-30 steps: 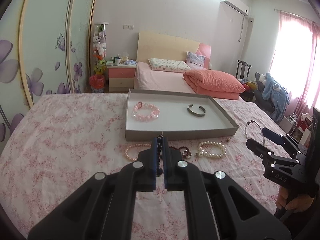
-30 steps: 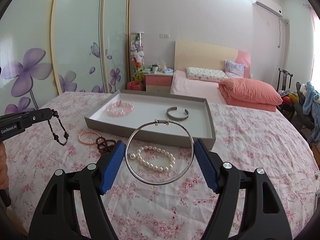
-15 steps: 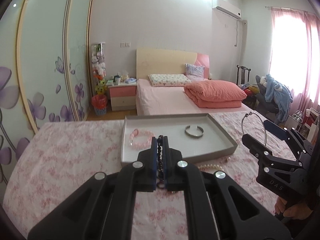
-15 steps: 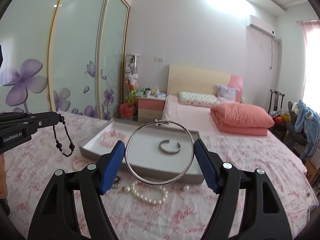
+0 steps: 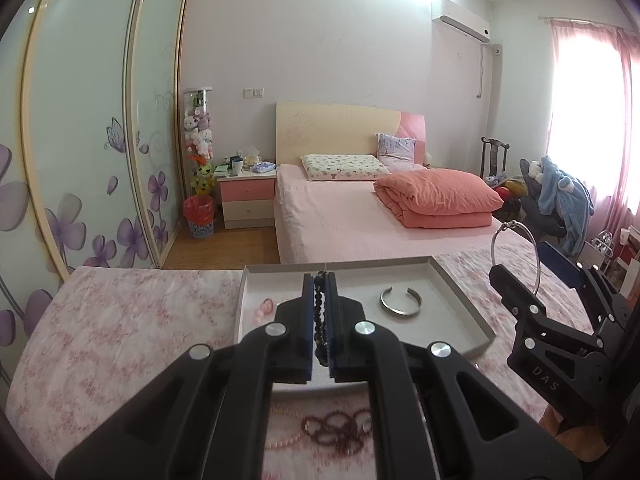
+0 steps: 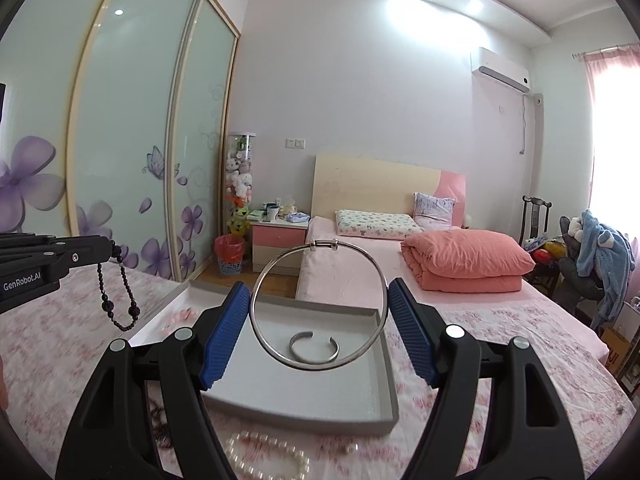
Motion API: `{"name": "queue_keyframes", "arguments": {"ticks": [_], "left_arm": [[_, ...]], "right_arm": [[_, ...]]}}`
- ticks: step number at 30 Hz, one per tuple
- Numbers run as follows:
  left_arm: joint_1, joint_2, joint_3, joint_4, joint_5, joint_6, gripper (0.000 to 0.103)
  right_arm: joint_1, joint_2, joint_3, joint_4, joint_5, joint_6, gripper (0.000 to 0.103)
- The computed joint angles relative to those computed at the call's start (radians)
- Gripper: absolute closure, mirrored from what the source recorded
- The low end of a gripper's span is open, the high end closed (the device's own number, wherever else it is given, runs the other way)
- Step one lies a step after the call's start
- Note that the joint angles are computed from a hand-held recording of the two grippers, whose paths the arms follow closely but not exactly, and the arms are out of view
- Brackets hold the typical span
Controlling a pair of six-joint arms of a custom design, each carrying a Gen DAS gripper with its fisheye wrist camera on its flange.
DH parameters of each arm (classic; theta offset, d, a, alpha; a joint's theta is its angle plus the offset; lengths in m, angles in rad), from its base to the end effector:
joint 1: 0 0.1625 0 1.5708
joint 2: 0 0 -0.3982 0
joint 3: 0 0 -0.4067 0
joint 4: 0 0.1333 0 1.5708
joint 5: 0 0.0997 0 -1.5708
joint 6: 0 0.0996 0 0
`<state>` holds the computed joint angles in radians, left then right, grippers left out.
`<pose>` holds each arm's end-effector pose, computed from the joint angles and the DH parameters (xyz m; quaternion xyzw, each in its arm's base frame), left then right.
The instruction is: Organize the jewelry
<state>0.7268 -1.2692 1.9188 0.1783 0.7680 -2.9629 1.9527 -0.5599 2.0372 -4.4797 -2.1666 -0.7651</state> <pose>-0.1743 -0.4293 0.1783 0.2961 0.8174 -0.4347 0.2350 0.2473 -0.4081 0.0564 0.2296 -0.7104 0.5737 0.3369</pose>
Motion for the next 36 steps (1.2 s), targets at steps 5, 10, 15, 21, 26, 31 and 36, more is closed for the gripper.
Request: {"name": "queue_keyframes", "arguments": {"ticks": [5, 10, 15, 21, 26, 31, 36], "left_arm": [[0.087, 0.091, -0.115, 0.020, 0.067, 0.010, 0.097], [0.147, 0.178, -0.201, 0.028, 0.092, 0.030, 0.097], [0.188, 0.246, -0.265, 0.042, 0.098, 0.038, 0.097], [0.218, 0.304, -0.311, 0.079, 0.111, 0.031, 0.097], [0.242, 0.343, -0.357, 0.119, 0.119, -0.001, 0.096], [0.268, 0.337, -0.366, 0.132, 0.131, -0.031, 0.076], [0.270, 0.306, -0.346, 0.130, 0.113, -0.036, 0.076]], "right_arm": [[-0.055, -0.010, -0.040, 0.107, 0.014, 0.047, 0.031], [-0.099, -0.016, -0.073, 0.217, 0.015, 0.107, 0.031], [-0.109, 0.006, -0.107, 0.307, -0.016, 0.135, 0.031], [-0.114, 0.007, -0.135, 0.446, -0.056, 0.198, 0.031], [-0.119, -0.007, -0.128, 0.511, -0.061, 0.231, 0.031], [-0.127, -0.025, -0.101, 0.496, -0.044, 0.245, 0.024], [-0.128, -0.042, -0.081, 0.458, -0.047, 0.246, 0.024]]}}
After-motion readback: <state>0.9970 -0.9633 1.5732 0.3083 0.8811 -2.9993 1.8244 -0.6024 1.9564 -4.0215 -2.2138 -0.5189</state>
